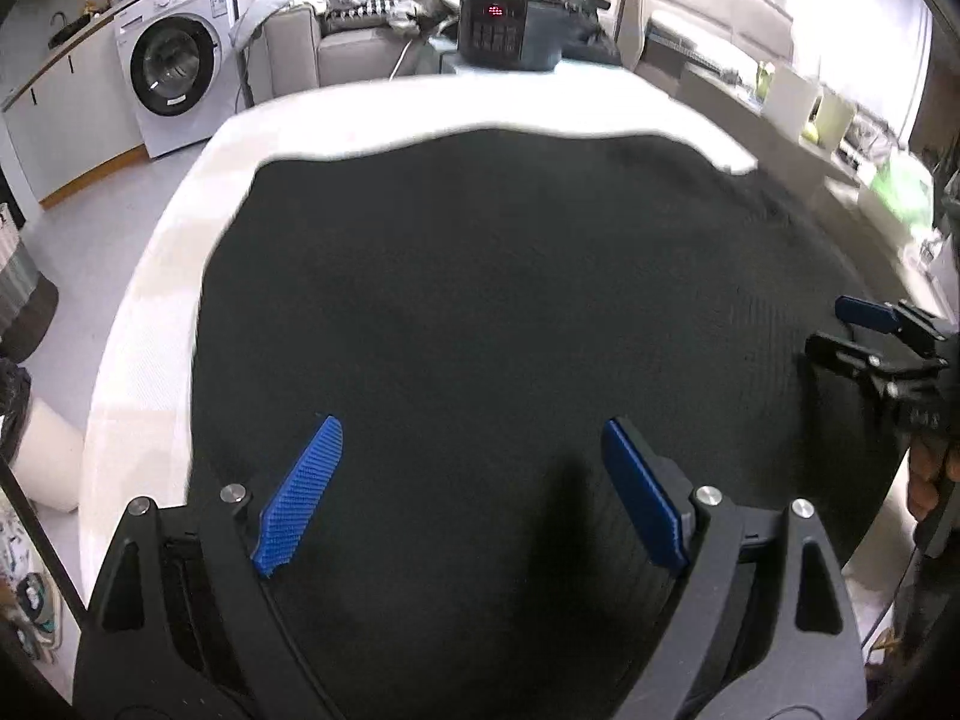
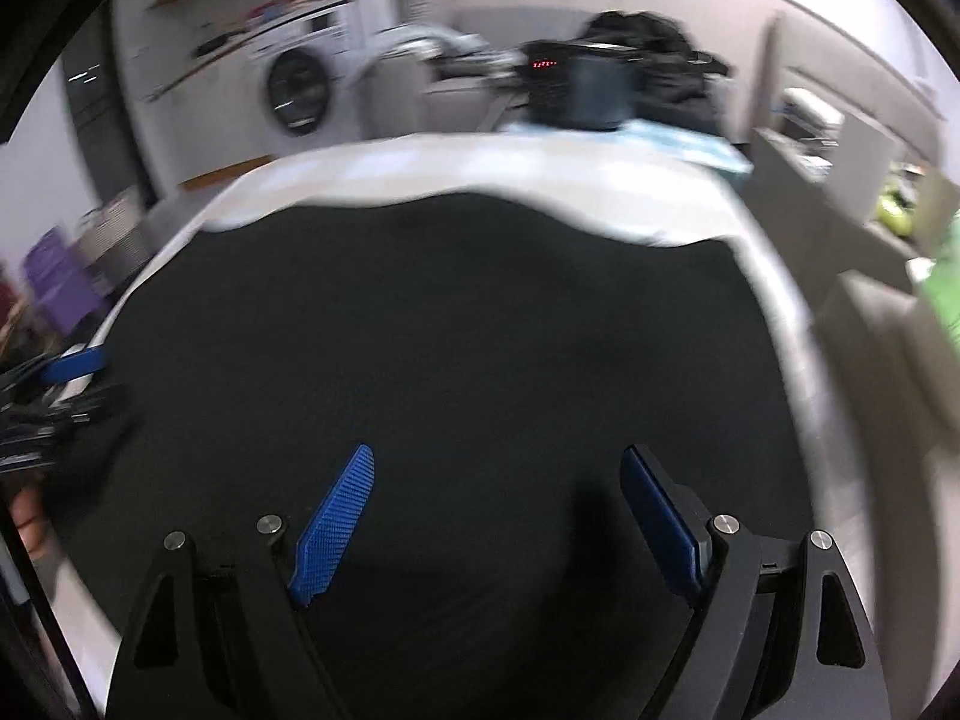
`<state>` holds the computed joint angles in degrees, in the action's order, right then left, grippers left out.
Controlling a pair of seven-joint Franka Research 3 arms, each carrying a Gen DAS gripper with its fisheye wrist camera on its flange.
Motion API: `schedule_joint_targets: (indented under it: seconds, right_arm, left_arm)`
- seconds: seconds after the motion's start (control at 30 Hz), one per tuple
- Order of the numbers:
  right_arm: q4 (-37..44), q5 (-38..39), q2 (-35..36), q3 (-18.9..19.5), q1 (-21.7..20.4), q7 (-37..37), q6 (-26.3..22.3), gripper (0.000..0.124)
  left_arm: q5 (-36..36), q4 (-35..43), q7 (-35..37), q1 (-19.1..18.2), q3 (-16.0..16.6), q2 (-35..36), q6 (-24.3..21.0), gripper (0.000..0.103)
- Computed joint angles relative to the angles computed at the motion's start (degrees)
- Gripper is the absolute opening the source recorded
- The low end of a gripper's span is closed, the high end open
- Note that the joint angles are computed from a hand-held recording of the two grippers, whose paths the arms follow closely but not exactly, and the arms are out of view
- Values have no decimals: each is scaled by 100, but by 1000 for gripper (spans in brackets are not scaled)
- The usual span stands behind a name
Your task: Fold small clothes
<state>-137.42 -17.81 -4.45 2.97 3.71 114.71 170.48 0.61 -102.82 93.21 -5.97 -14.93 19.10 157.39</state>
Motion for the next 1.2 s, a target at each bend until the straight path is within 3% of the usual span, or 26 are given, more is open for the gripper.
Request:
schedule_joint_targets:
  seconds: [0.1,0.17,0.33,0.47,0.57,0.6,0.67,0.7,0.77,0.8,0.87,0.97,1.07,1.13,1.17,1.2]
  right_arm:
    - [35,-2020,3,331,-284,1404,-364,86]
    - [-170,-2680,-198,263,-317,1920,-273,87]
    - [-767,-2434,-802,286,-443,1838,-143,88]
    - [-1216,-1711,-1163,274,-303,1261,126,88]
    - [-1362,-1670,-1255,668,-621,1345,82,88]
    - [-1449,-1574,-1334,705,-671,1327,-24,88]
    - [-1654,-1019,-1448,522,-607,899,204,88]
    - [-1755,-1125,-1645,659,-822,1089,90,88]
    - [-1821,-1504,-1928,1314,-1594,1522,-227,88]
    - [-1886,-1699,-2124,1433,-1791,1775,-481,88]
    - [-2183,-1238,-2411,1070,-1639,1546,-342,88]
    - [-2622,-435,-2812,382,-1282,1236,-50,88]
    - [-2817,43,-2926,88,-1241,1112,67,85]
    - [-2931,315,-2880,-396,-898,917,230,70]
    - [-3018,702,-2809,-526,-762,694,479,67]
    - [-3103,688,-2882,-471,-826,734,634,66]
  left_arm:
    - [239,-483,-250,-69,138,-264,251,87]
    - [171,-739,-281,-8,115,-439,324,87]
    - [-250,-1559,-180,137,37,-1060,737,87]
    - [-1256,-2040,525,198,-81,-1443,828,87]
    - [-1182,-2365,577,51,86,-1604,995,87]
    - [-1295,-2553,787,29,103,-1702,1189,87]
    - [-998,-2831,612,-66,256,-1876,1346,88]
    - [-1182,-2958,714,-75,303,-1982,1332,88]
    - [-2434,-3093,1586,-227,473,-2161,1247,88]
    - [-2864,-3156,1883,-306,579,-2257,1231,88]
    - [-3318,-3207,2228,-408,760,-2361,1253,88]
    - [-2916,-3402,1709,-346,858,-2456,1643,88]
    - [-2906,-3315,1456,-344,1047,-2404,1310,85]
    - [-3704,-3239,2029,-512,1229,-2393,1008,74]
    - [-3679,-3120,1989,-434,1117,-2295,1069,68]
    - [-3880,-3112,2217,-440,1092,-2314,1037,49]
